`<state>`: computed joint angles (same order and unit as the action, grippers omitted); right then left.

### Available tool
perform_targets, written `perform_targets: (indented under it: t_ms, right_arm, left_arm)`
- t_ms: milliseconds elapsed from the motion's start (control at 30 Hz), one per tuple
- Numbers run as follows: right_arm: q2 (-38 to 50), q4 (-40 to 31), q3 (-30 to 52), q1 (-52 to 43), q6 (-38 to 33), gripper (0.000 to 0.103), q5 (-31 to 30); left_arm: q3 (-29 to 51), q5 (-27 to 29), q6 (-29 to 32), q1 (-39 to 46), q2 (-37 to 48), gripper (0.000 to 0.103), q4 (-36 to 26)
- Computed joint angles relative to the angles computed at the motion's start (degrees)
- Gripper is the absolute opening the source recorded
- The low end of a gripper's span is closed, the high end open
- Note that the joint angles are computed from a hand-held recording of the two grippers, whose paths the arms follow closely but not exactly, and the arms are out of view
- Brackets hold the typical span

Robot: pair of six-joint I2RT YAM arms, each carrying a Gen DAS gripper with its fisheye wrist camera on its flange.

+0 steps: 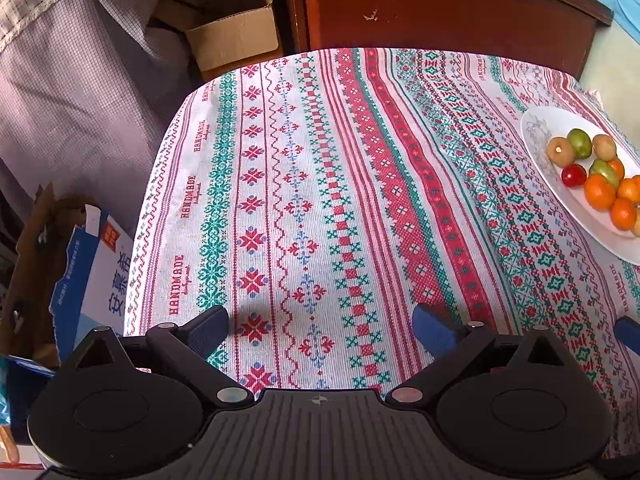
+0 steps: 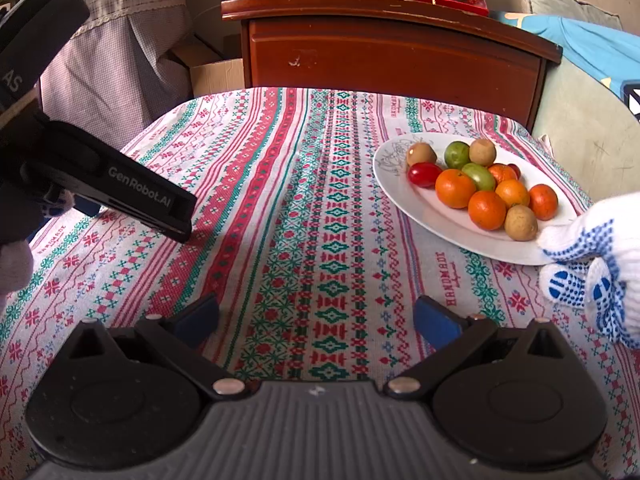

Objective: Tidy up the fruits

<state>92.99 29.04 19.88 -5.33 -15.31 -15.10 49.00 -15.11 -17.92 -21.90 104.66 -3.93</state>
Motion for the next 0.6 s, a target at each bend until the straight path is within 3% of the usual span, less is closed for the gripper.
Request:
perform_targets:
  t_ms: [600]
  right_arm:
    - [0.0, 0.0, 0.0, 0.0, 0.1, 0.103, 0.0]
  left_arm:
    - [-2.3, -0.1, 0.1, 0.3, 0.3, 0.103, 5.3]
